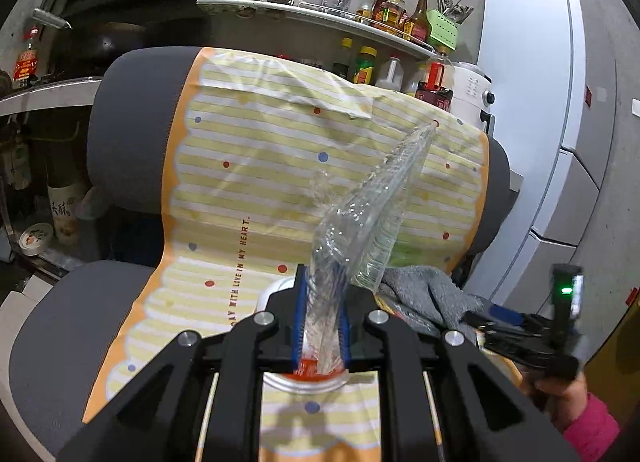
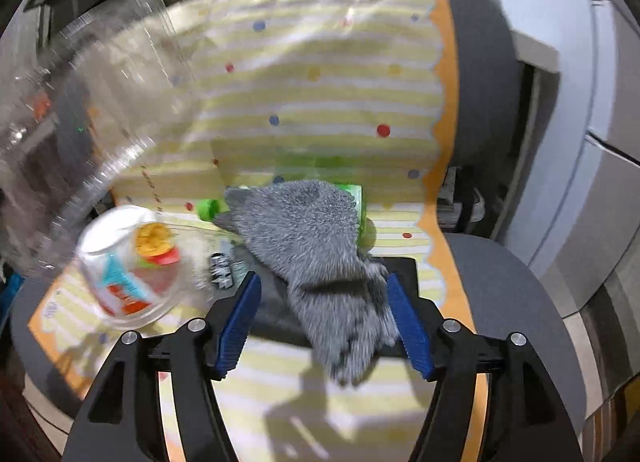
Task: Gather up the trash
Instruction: 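Grasp the grey cloth with the right gripper while the left holds the container, then carry both items to the pink bin and open the right gripper to drop the cloth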
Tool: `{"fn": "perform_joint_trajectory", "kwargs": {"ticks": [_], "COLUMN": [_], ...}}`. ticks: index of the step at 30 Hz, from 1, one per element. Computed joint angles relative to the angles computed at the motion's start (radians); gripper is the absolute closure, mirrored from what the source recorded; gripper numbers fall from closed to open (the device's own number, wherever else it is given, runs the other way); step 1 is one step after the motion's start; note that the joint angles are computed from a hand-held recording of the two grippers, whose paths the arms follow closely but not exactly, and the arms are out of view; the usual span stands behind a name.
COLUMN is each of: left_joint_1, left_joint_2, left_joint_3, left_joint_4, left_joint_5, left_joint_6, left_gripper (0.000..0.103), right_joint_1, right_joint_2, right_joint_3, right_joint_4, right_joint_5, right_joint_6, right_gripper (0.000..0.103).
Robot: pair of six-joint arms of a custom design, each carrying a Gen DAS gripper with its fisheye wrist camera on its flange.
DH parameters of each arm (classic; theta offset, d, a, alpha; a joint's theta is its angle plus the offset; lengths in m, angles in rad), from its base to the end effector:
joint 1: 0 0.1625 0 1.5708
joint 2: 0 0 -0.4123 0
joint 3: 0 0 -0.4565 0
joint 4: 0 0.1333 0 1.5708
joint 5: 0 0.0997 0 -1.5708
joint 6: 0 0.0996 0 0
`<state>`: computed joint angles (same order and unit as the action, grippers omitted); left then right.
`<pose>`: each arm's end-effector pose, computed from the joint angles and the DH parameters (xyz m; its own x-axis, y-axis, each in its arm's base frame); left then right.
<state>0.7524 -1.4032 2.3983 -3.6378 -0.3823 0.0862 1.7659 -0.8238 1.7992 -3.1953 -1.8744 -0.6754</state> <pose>-0.1360 -0.4365 0.2559 -0.8165 -0.2552 -0.5179 0.4212 0.3502 -0.8366 0.2320 -0.6402 0.0716 -0.6614 -0.4946 0.5638 -0.7277 0.6051 -0.3229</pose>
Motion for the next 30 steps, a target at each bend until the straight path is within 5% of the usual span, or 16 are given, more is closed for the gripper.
{"fn": "perform_joint_trajectory", "kwargs": {"ticks": [6,8,10,12,19,26,30], "left_joint_1": [0.047,0.056,0.057,0.049,-0.036,-0.151,-0.182], "left_joint_2": [0.004,-0.002,-0.004,-0.004,-0.033,-0.02,0.018], "left_joint_3": [-0.004,0.0,0.005,0.009,0.039,0.06,0.057], "left_joint_4": [0.075,0.102,0.113,0.111,0.093,0.096,0.137], "left_joint_5": [-0.041,-0.046,-0.041,-0.026,0.025,0.013,-0.057], "left_joint_6": [-0.072,-0.101,-0.116,-0.114,-0.102,-0.111,-0.164], "left_gripper": [0.092,0.092,0.092,0.092,0.092,0.092,0.092], "right_joint_1": [-0.007,-0.006,-0.003,0.002,0.041,0.064,0.03], "right_joint_2": [0.067,0.073,0.076,0.071,-0.11,-0.357,-0.49], "right_joint_3": [-0.088,-0.089,-0.088,-0.074,0.079,0.278,0.396], "right_joint_4": [0.098,0.092,0.086,0.042,-0.151,-0.245,-0.27], "right_joint_5": [-0.043,-0.054,-0.068,-0.059,0.107,0.092,0.072], "right_joint_6": [0.022,0.011,0.0,-0.02,0.003,0.022,0.031], "right_gripper": [0.038,0.051,0.077,0.087,0.089,0.089,0.089]}}
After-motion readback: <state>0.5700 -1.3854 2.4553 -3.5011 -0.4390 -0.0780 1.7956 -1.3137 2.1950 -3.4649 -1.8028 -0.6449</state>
